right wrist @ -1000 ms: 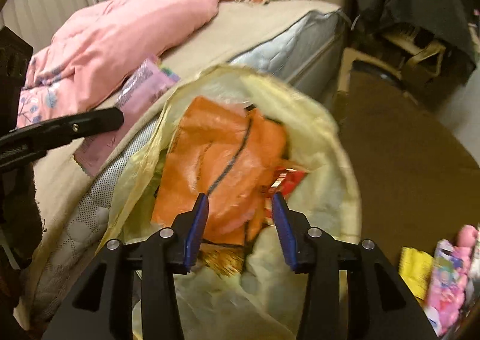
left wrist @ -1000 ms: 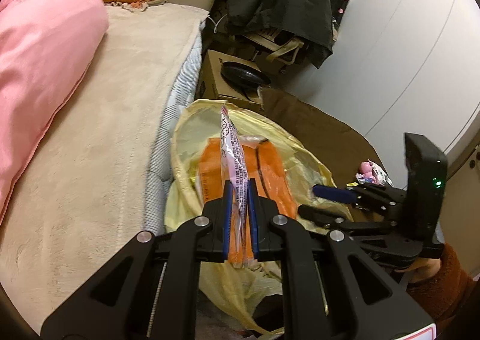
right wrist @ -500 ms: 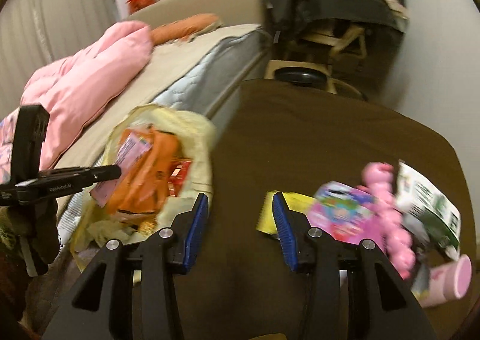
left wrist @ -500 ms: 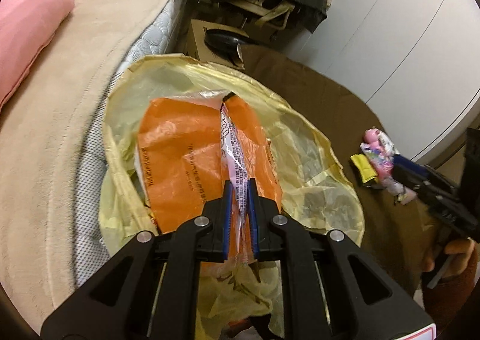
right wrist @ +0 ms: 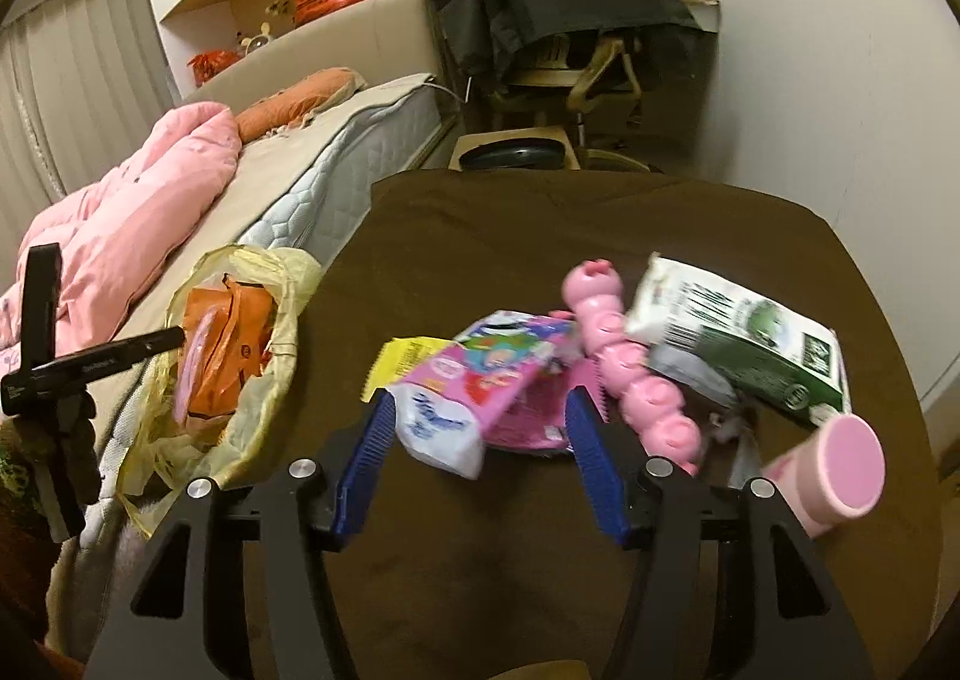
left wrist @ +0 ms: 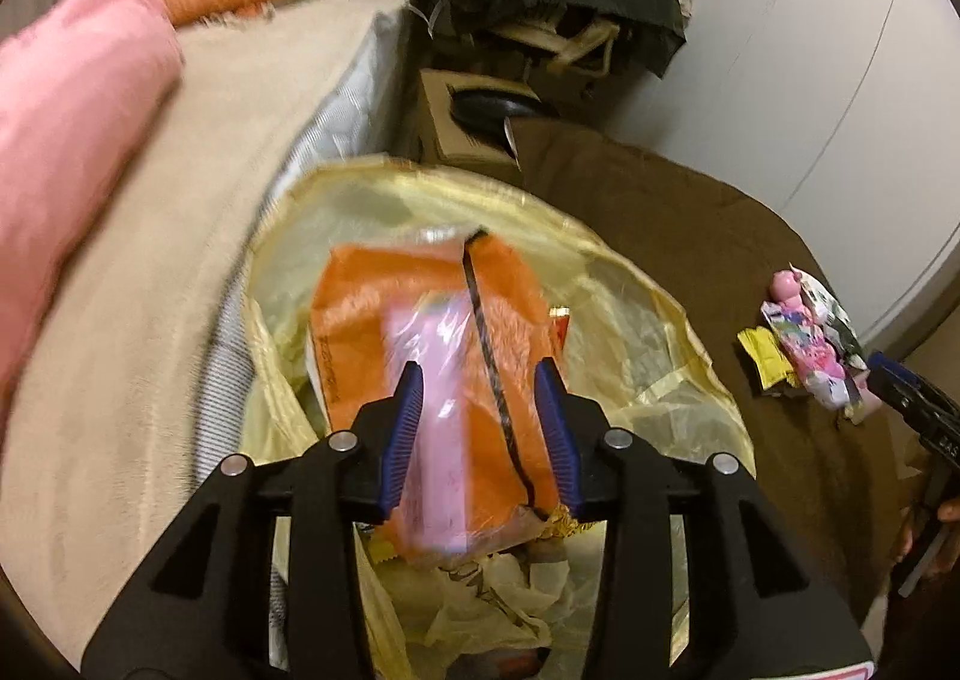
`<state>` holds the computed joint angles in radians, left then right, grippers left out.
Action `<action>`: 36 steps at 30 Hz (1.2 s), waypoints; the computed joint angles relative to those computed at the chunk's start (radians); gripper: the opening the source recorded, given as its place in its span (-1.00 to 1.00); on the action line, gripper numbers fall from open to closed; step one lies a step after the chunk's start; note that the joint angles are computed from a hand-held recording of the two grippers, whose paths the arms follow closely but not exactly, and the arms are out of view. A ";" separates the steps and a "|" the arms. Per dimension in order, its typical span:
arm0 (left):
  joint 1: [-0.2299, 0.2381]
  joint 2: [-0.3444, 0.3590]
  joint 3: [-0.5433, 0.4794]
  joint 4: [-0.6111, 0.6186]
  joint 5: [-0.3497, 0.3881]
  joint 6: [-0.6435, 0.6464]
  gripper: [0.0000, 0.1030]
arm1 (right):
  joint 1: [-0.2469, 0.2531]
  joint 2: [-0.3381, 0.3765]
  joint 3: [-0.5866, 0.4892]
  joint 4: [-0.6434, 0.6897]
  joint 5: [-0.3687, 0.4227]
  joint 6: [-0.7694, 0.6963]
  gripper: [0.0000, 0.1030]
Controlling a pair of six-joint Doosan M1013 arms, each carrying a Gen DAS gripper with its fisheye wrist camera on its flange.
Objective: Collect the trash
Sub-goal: 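Move the left tool to the white milk carton and close on it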
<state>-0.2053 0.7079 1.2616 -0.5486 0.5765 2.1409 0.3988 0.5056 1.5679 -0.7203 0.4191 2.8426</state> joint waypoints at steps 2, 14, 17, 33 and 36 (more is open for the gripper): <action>-0.010 -0.018 0.023 -0.022 -0.040 0.022 -0.27 | -0.010 -0.019 0.039 -0.045 -0.057 0.042 0.13; -0.096 -0.042 0.058 -0.253 -0.004 0.289 -0.23 | -0.046 -0.120 0.178 -0.300 -0.011 0.234 0.22; -0.118 -0.033 0.048 -0.293 0.037 0.346 -0.23 | -0.062 -0.136 0.202 -0.320 0.018 0.261 0.23; -0.266 0.211 -0.386 -0.240 0.445 0.534 -0.03 | -0.093 -0.178 0.322 -0.362 0.107 0.445 0.23; -0.302 0.307 -0.566 -0.125 0.524 0.423 0.01 | -0.100 -0.187 0.344 -0.360 0.093 0.468 0.23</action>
